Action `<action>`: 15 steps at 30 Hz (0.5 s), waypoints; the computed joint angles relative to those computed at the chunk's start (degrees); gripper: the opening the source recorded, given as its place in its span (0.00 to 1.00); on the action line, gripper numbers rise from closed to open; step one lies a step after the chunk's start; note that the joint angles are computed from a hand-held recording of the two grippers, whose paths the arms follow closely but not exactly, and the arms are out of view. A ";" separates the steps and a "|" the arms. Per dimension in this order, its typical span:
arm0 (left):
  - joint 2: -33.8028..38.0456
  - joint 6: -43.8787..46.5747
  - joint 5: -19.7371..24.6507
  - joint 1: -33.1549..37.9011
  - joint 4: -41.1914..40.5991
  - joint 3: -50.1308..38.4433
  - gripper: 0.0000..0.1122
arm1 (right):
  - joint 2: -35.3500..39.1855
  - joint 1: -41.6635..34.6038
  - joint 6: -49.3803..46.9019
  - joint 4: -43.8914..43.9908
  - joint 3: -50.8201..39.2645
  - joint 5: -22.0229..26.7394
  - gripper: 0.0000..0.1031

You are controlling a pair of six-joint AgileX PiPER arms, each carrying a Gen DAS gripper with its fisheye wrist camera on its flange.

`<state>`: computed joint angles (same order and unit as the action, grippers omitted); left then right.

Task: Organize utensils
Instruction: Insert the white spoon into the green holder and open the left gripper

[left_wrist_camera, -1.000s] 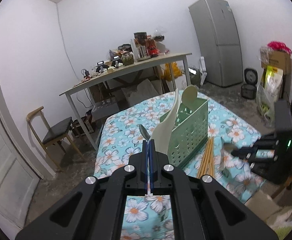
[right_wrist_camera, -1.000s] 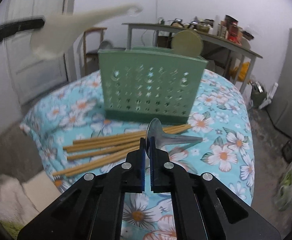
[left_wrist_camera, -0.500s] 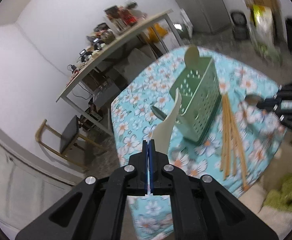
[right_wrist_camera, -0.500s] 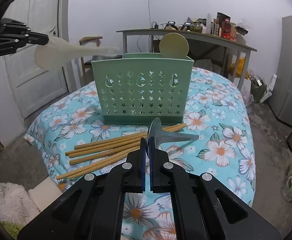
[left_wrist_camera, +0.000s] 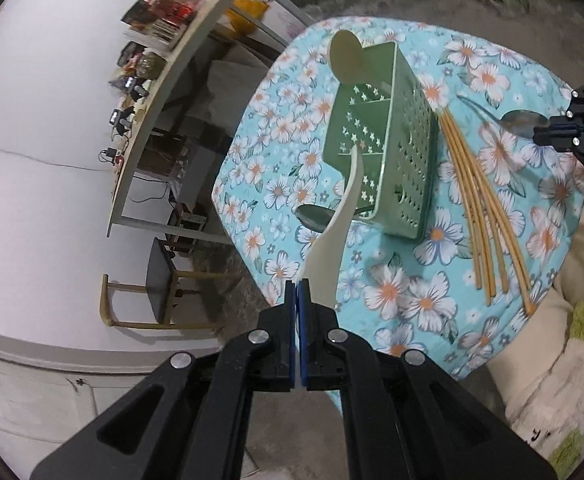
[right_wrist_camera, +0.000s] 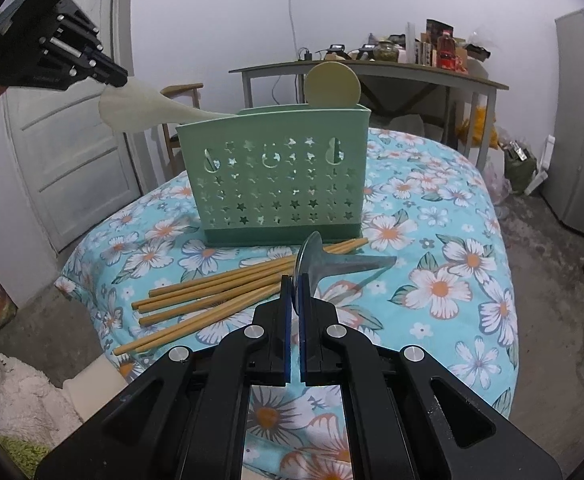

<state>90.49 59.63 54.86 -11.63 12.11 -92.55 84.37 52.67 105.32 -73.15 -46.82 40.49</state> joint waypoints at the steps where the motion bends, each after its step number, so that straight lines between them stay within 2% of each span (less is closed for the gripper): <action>1: 0.94 -0.50 1.61 -0.59 1.10 -1.77 0.01 | -0.13 -0.05 0.60 -0.38 0.33 -0.13 0.01; 7: 5.40 -1.12 8.99 -3.39 6.96 -10.18 0.01 | -1.15 -0.39 3.12 -2.30 2.01 -0.68 0.01; 15: 9.99 -1.22 14.63 -7.92 10.99 -15.34 0.01 | -1.65 -1.06 5.40 -4.05 2.99 -1.88 0.01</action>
<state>100.48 58.41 69.49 -19.55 23.10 -107.88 82.72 51.60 110.71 -77.20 -43.83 38.61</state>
